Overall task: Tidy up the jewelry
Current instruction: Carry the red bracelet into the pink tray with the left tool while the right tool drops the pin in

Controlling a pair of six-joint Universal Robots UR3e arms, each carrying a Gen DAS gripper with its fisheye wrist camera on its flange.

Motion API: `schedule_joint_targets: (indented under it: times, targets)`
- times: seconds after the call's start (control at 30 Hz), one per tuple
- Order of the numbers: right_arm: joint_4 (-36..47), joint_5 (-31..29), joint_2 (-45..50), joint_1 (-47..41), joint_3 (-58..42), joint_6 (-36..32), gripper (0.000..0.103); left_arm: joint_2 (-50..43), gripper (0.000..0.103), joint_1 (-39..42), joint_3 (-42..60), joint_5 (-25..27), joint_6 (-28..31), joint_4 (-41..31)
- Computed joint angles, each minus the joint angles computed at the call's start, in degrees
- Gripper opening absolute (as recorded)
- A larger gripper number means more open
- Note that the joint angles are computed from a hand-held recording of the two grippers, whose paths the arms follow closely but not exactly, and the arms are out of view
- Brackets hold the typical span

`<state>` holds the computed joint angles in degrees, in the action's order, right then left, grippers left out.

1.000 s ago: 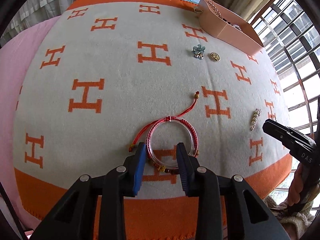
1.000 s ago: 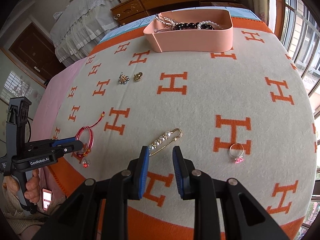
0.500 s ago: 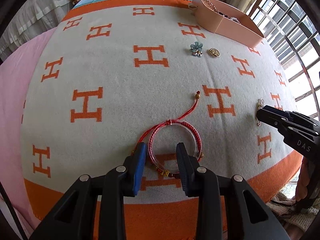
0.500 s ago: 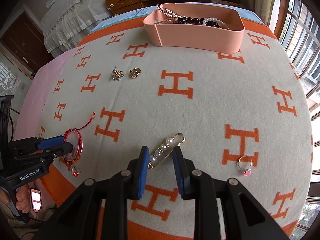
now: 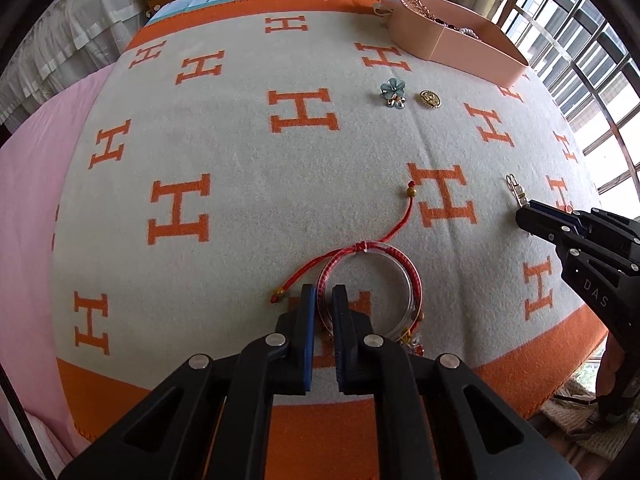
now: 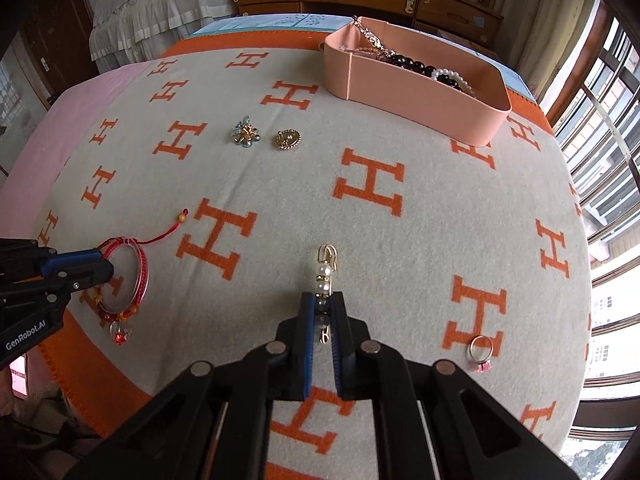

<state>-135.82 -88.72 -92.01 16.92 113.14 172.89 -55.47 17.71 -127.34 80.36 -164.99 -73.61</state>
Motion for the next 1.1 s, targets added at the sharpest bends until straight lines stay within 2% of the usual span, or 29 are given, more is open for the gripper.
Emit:
schedule_joint_targets:
  times: [0.17, 0.4, 0.57, 0.83, 0.97, 1.1]
  targets:
    - [1.3, 9.5, -5.0, -6.4, 3.1, -1.6, 0.007, 2.0, 0.004, 2.2, -0.2, -2.2, 1.3, -3.1]
    - [3.8, 16.5, -11.6, -13.0, 4.6, -3.3, 0.007, 2.1, 0.004, 0.4, 4.3, -3.1, 0.0, -5.2]
    - [7.1, 18.8, -12.6, -15.6, 0.4, -4.7, 0.007, -3.3, 0.004, -5.1, 12.9, -1.5, -3.8, -3.2]
    - [15.5, 23.7, -10.8, -21.4, -15.0, -7.0, 0.007, -18.9, 0.004, -14.6, 36.1, 4.0, -9.1, 1.4]
    - [17.2, 24.2, -5.9, -22.7, -25.3, -6.3, 0.007, -30.3, 0.004, -18.7, 52.4, 7.1, -11.5, 1.1]
    - [18.7, 25.5, 1.2, -23.6, -36.3, -4.1, 0.007, -43.4, 0.004, -21.0, 71.4, 8.0, -13.8, -2.9]
